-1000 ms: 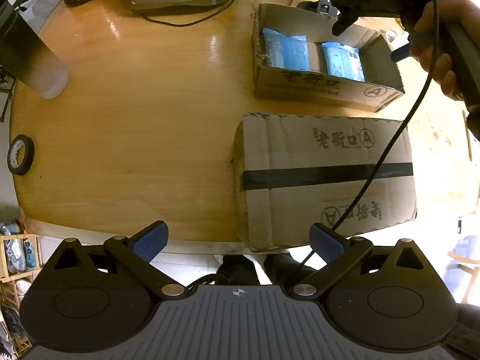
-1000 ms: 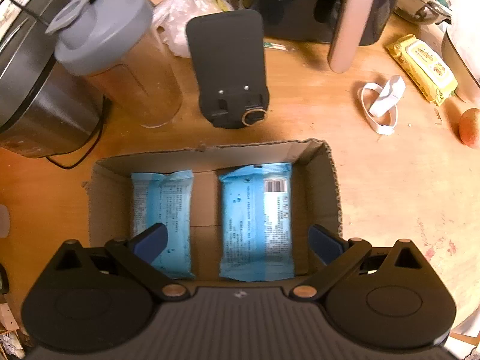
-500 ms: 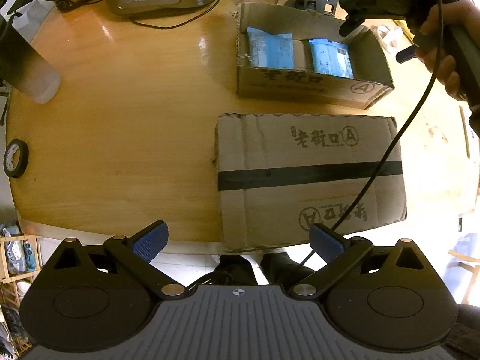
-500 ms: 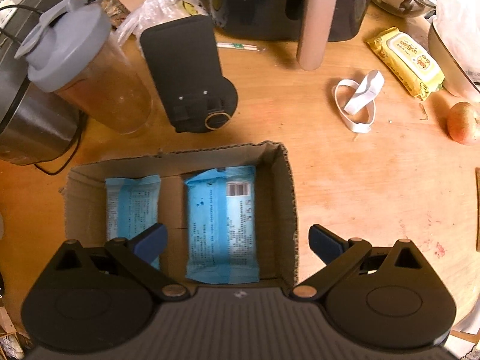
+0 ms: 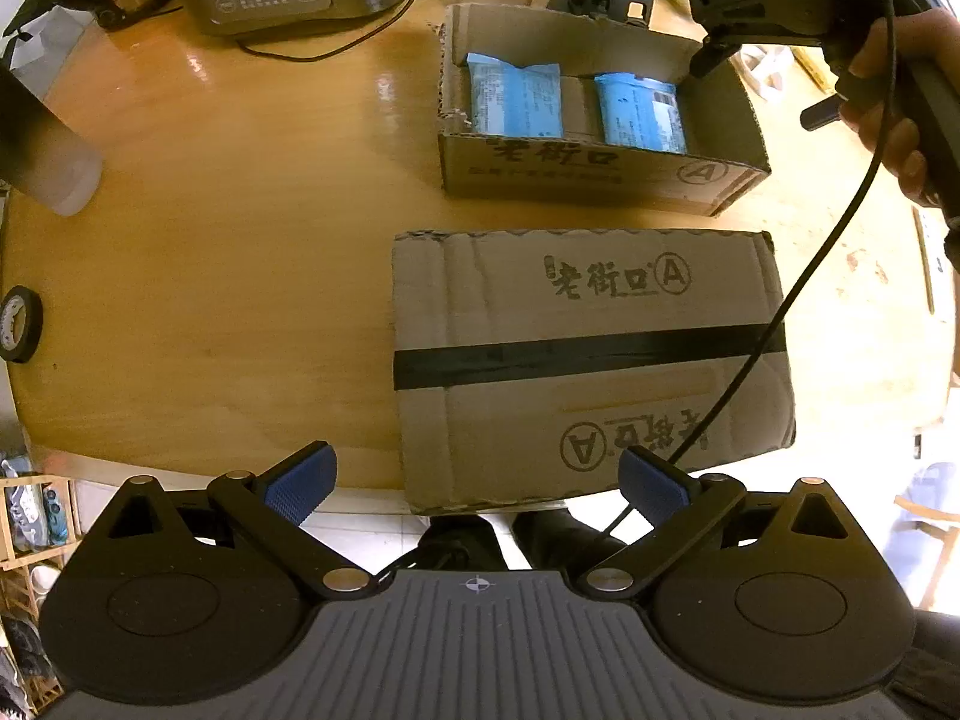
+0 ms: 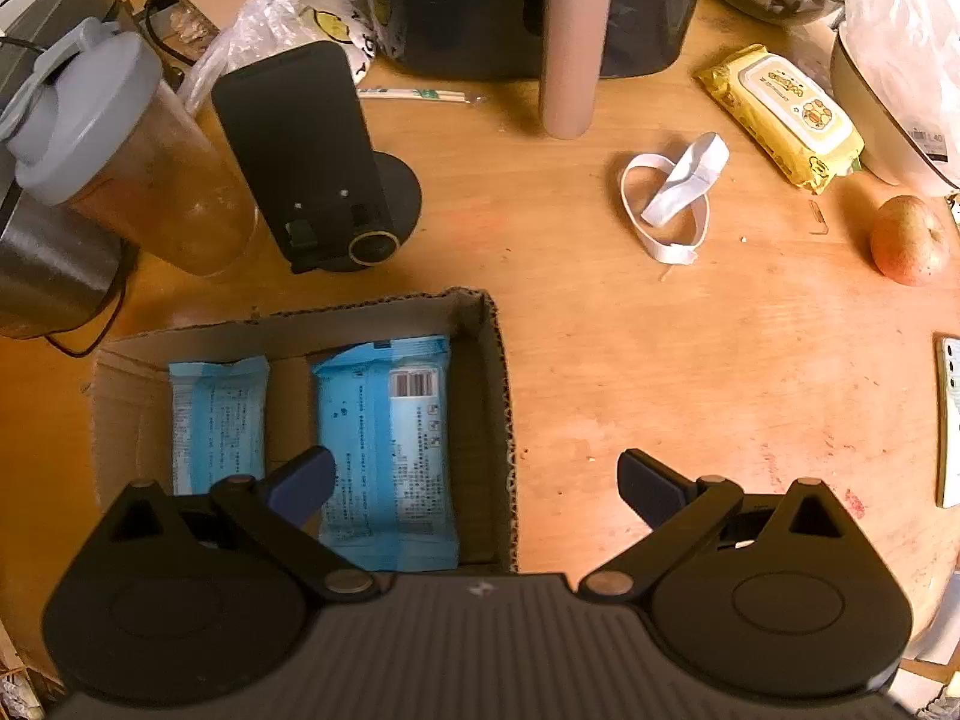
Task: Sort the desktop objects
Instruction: 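Raise the open right tool up and away from the box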
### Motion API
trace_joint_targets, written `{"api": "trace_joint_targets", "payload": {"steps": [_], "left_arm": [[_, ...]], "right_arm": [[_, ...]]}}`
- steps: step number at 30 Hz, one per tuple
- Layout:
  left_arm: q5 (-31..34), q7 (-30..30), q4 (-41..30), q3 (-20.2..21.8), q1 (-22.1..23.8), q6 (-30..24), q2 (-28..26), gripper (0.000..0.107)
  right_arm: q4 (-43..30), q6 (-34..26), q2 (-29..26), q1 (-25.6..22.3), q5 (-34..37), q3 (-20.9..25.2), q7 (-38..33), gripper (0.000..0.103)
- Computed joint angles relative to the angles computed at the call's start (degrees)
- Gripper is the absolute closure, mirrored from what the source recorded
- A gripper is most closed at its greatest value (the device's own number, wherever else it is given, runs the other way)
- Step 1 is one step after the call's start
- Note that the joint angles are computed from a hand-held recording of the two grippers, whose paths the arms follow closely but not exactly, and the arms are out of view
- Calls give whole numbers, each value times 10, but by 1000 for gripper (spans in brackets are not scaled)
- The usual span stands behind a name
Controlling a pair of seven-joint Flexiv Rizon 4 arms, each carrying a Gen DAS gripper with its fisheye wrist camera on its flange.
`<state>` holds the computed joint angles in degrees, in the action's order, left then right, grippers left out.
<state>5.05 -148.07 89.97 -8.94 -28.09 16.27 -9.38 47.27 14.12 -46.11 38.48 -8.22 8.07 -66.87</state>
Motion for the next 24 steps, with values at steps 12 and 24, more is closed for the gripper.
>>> {"api": "trace_joint_targets", "payload": {"steps": [12, 24], "left_arm": [[-4, -2, 2, 0, 1, 0, -1, 4], [-7, 3, 2, 5, 10, 0, -7, 4]], "right_arm": [[10, 1, 8, -5, 8, 5, -6, 0], [52, 15, 37, -14, 15, 13, -12, 0]]}}
